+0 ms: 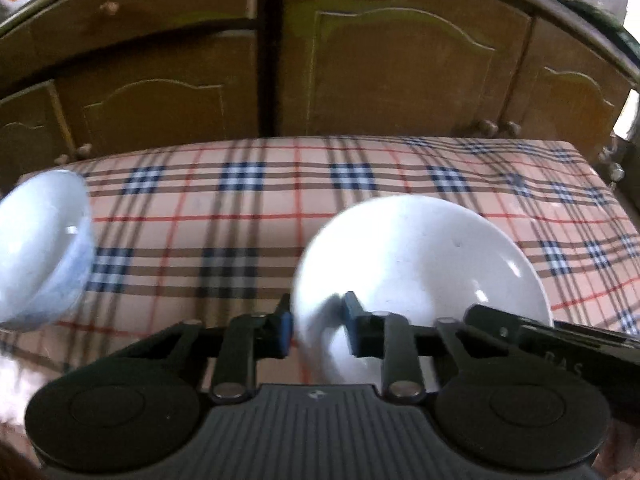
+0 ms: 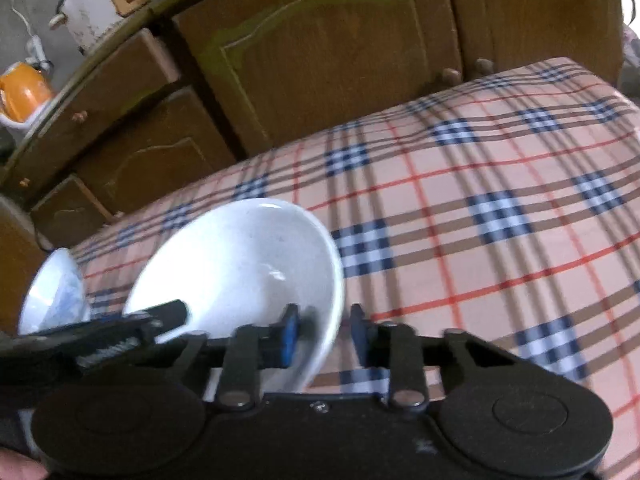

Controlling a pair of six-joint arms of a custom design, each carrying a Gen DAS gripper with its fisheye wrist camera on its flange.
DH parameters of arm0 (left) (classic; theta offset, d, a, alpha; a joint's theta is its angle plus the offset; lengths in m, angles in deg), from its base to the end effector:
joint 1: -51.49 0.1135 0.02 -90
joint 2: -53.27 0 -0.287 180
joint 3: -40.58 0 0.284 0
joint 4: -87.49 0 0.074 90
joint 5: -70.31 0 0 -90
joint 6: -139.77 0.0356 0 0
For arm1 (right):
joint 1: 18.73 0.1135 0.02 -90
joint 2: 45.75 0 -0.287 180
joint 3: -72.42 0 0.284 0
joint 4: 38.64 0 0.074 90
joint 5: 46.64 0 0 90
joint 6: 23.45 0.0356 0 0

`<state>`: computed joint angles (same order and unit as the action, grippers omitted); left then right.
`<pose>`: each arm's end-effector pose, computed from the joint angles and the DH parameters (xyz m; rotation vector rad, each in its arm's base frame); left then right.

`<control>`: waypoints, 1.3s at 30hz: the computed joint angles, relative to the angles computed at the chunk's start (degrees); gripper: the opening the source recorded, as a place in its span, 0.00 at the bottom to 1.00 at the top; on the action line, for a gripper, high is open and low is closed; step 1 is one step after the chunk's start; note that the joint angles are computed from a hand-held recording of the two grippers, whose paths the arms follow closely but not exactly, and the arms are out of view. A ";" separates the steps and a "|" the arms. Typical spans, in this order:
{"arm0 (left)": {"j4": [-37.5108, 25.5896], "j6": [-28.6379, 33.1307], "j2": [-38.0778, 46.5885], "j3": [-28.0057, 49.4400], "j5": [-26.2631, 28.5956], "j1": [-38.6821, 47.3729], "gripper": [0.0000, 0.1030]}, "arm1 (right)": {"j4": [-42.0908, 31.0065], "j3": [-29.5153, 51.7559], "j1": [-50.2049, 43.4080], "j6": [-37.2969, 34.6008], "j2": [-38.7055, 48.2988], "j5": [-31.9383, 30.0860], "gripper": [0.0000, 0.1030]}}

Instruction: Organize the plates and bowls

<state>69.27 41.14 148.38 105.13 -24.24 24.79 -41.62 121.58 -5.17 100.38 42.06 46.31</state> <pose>0.3249 -0.1602 0.1726 0.3453 2.4024 -0.1851 0.3044 0.0715 0.1501 0.4354 2.2828 0.3646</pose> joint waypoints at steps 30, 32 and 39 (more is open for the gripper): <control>-12.20 -6.58 -24.44 -5.07 -9.67 -12.80 0.23 | -24.79 -5.92 9.92 1.38 -37.44 16.63 0.19; -13.32 -7.18 -26.42 -5.35 -11.02 -14.12 0.23 | -27.43 -5.63 11.38 2.21 -40.18 17.97 0.19; -18.02 -9.43 -32.27 -6.33 -14.49 -18.30 0.24 | -37.76 -3.52 20.39 5.49 -47.08 26.61 0.19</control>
<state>51.25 31.71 116.11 98.79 -38.73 6.49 -79.38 118.06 15.22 105.87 -5.02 72.92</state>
